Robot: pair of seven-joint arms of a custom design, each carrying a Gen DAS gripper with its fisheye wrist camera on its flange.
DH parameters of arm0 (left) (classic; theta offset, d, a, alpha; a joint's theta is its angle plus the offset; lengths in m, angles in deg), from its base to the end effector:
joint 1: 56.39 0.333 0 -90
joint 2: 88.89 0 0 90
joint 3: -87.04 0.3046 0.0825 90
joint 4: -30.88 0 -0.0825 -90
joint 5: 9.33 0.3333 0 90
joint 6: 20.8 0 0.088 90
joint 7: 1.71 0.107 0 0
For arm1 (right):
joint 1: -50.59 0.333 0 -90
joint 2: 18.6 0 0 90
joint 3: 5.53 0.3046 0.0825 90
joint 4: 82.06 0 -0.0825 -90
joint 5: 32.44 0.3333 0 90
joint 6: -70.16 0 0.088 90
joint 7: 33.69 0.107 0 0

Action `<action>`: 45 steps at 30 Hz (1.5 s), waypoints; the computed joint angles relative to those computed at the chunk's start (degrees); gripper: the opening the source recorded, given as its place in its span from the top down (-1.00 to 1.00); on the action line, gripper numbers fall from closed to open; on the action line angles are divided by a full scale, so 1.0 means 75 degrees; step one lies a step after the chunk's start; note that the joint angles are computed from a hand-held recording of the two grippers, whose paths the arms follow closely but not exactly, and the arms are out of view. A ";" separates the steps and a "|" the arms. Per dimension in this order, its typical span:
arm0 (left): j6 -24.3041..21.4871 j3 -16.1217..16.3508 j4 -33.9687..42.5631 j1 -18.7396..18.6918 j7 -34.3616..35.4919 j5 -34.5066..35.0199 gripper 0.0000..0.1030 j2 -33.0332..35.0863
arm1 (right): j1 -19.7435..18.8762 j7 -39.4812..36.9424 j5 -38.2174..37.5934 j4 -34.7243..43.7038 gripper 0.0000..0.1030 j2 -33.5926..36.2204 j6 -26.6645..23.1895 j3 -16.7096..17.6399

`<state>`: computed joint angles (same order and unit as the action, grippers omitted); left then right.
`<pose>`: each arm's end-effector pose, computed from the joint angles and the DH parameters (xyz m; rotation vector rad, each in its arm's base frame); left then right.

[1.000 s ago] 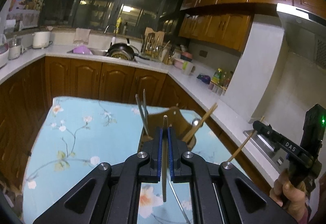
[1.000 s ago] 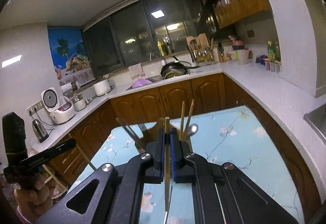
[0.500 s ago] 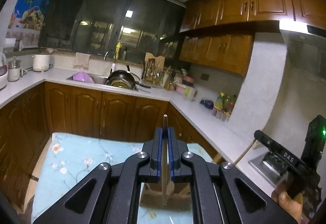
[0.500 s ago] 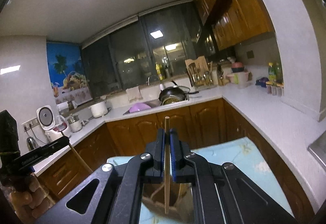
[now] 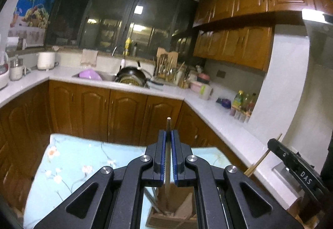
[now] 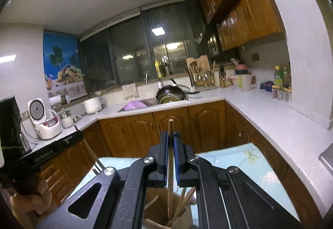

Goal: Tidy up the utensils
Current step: 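Lower both wooden chopsticks into the holder and open both grippers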

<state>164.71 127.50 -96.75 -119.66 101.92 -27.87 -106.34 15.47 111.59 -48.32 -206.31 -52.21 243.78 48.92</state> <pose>0.4694 -0.1132 0.6199 -1.4343 1.7110 -1.4581 0.3818 0.2846 0.6478 -1.2940 1.4681 -0.8967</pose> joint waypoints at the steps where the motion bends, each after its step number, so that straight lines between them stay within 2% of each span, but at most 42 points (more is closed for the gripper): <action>1: -0.0065 0.0147 0.0061 -0.0153 0.0008 -0.0054 0.94 0.0090 | -0.0005 0.0023 0.0001 -0.0063 0.91 0.0020 0.0012 0.0038; 8: -0.0539 0.0680 0.0415 -0.0684 0.0628 -0.0935 0.94 0.0647 | 0.0200 0.0143 0.0026 -0.0498 0.89 0.0257 0.0056 0.0111; 10: -0.0851 0.0540 0.0599 -0.0449 0.0690 -0.1026 0.93 0.0785 | 0.0295 0.0158 -0.0003 -0.0580 0.89 0.0356 0.0045 0.0080; 11: -0.0752 0.0484 0.0582 -0.0410 0.0801 -0.1121 0.93 0.0769 | 0.0376 0.0157 -0.0017 -0.0622 0.89 0.0425 0.0025 0.0038; 14: -0.0897 -0.0081 0.0643 0.0210 0.0719 -0.1063 0.93 0.0779 | 0.0427 0.0310 -0.0138 -0.0707 0.88 0.0478 -0.0028 0.0032; 16: -0.1041 -0.0131 0.0767 0.0288 0.0910 -0.1297 0.93 0.0830 | 0.0515 0.0385 -0.0190 -0.0734 0.88 0.0542 -0.0031 -0.0056; 23: -0.1232 -0.0886 0.0803 0.1121 0.1230 -0.1705 0.92 0.0848 | 0.0684 0.0591 -0.0520 -0.0709 0.88 0.0684 -0.0077 -0.0258; 30: -0.1117 -0.1804 0.0352 0.2011 0.1495 -0.2082 0.92 0.0651 | 0.0810 0.0802 -0.0818 -0.0669 0.88 0.0818 -0.0117 -0.0384; 36: -0.1361 -0.2624 0.0425 0.2907 0.1474 -0.2213 0.92 0.0712 | 0.0890 0.0992 -0.1080 -0.0632 0.87 0.0871 -0.0163 -0.0467; 41: -0.1546 -0.3094 0.0525 0.3445 0.1636 -0.2480 0.91 0.0789 | 0.0988 0.1148 -0.1257 -0.0682 0.86 0.0895 -0.0153 -0.0573; 43: -0.1620 -0.3321 0.0562 0.3694 0.1625 -0.2503 0.89 0.0806 | 0.0991 0.1196 -0.1325 -0.0656 0.86 0.0906 -0.0187 -0.0574; 45: -0.1698 -0.3478 0.0584 0.3848 0.1770 -0.2648 0.78 0.0798 | 0.1025 0.1236 -0.1383 -0.0647 0.86 0.0928 -0.0193 -0.0612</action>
<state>151.97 101.41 -92.37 -90.80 115.19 -47.73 -100.35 23.15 120.86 -58.69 -211.17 -45.25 242.34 44.33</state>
